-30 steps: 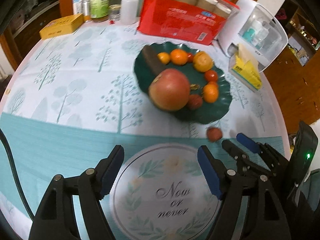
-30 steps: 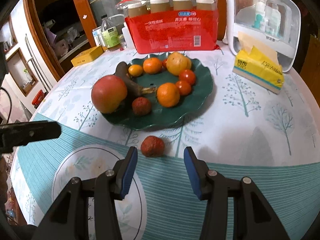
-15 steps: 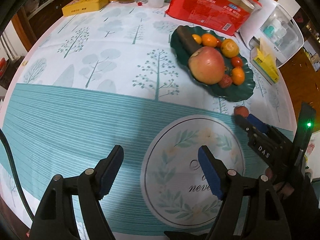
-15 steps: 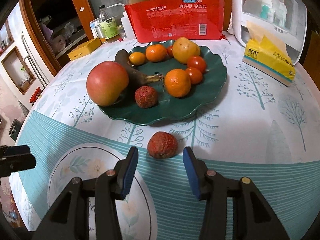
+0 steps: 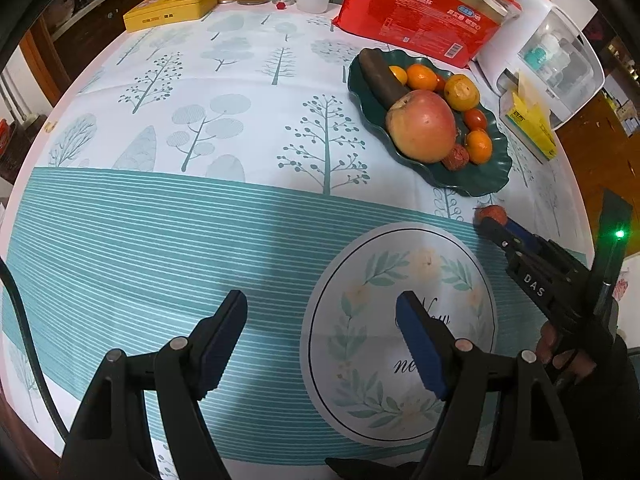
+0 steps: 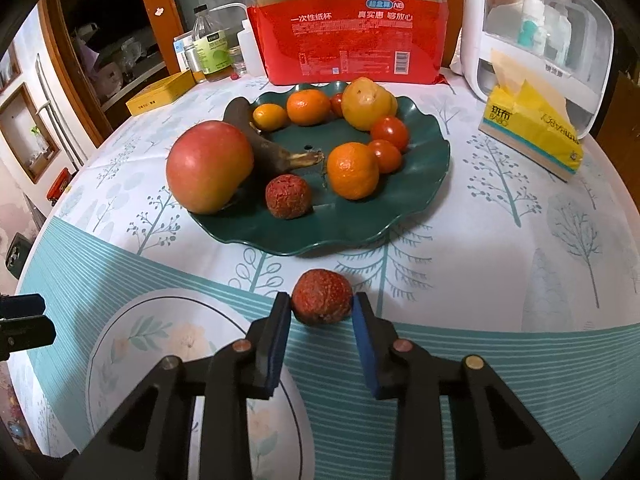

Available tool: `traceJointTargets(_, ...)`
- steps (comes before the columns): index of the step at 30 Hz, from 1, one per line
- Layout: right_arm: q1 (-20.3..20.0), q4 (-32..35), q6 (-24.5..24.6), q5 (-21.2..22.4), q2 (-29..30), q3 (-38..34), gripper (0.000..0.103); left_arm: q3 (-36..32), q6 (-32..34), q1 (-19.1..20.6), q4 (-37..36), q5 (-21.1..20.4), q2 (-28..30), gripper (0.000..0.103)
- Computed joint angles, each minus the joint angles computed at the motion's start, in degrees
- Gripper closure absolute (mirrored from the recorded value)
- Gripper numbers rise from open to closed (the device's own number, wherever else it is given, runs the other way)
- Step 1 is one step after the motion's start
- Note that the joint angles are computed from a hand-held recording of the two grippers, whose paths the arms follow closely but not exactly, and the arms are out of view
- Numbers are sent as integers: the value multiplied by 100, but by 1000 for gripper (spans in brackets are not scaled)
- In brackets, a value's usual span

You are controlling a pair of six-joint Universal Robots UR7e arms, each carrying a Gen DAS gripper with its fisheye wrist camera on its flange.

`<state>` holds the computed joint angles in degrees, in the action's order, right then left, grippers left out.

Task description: Organize fruits

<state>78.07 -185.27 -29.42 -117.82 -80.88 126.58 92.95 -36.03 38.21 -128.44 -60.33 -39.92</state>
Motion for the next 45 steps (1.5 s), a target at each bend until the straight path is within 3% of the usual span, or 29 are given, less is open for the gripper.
traceJointTargets(10,322,-355,-70,-164,-41,-44,72,40,338,81,-106,-124,-68,27)
traceJointTargets(24,497,-769,318,-732,677,-561,70,316,841,315,-126,-153,-508,27)
traceJointTargets(28,552,-887,641,-856,766,-560,54,355,1088,395,-152,-173,-615,27)
traceJointTargets(37,851,-1202,1643,-1235,770,-6,53,417,1664,542,-225,-368,-760,27)
traceJointTargets(45,1293,-585,2934,-1325,241,868,52,761,1868,489,-343,-528,-910,27)
